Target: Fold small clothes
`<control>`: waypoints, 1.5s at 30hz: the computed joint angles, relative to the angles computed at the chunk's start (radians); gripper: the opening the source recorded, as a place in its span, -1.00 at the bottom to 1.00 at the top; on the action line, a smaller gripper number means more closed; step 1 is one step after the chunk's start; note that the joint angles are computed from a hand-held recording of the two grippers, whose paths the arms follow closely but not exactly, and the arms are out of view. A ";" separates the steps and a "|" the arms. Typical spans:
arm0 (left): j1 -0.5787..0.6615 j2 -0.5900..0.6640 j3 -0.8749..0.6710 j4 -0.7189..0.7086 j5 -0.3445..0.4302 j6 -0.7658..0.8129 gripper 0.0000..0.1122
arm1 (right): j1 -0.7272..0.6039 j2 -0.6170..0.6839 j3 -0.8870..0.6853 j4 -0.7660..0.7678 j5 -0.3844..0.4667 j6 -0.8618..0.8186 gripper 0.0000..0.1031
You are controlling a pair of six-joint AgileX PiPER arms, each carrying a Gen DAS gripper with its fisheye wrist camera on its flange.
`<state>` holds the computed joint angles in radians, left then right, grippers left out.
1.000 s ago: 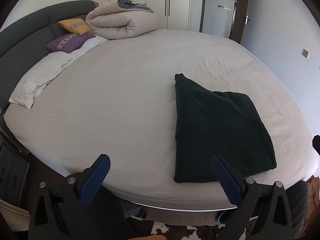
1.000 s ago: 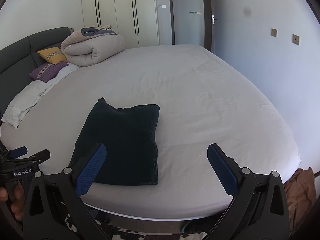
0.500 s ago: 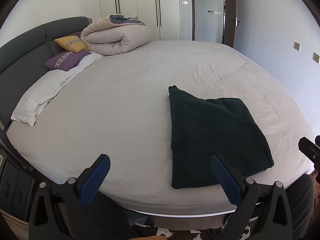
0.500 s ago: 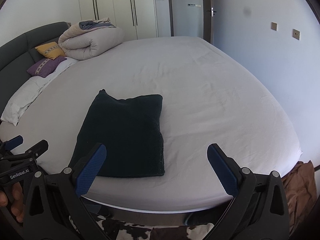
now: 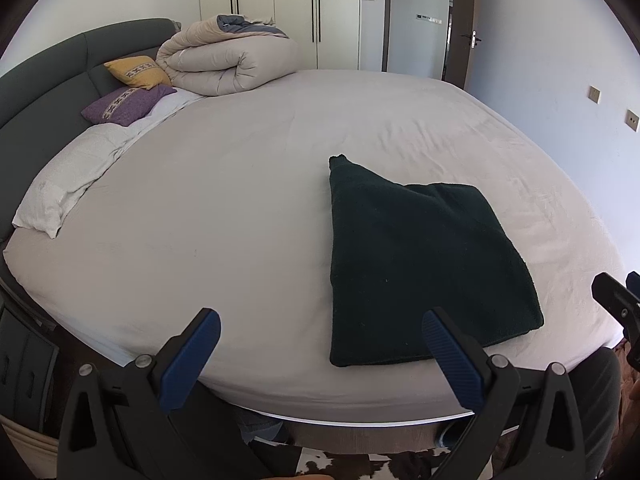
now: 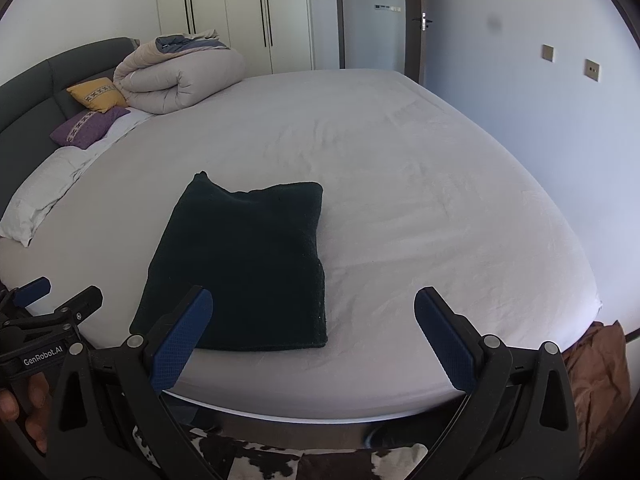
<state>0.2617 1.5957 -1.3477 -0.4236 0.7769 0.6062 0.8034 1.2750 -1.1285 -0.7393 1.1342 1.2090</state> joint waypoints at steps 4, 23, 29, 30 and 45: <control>0.000 0.006 0.003 0.004 -0.006 -0.005 0.84 | 0.000 0.011 0.000 0.000 -0.007 -0.004 0.99; 0.001 0.025 -0.002 0.011 0.002 -0.015 0.84 | -0.009 0.046 0.000 0.013 -0.031 -0.014 0.99; -0.003 0.023 0.002 0.020 -0.002 -0.025 0.84 | -0.009 0.052 -0.001 0.013 -0.036 -0.014 0.99; -0.003 0.022 0.004 0.020 -0.003 -0.025 0.84 | -0.009 0.052 -0.001 0.013 -0.036 -0.013 0.99; 0.000 0.025 0.008 0.024 -0.007 -0.026 0.84 | -0.022 0.065 0.003 0.027 -0.057 -0.020 0.99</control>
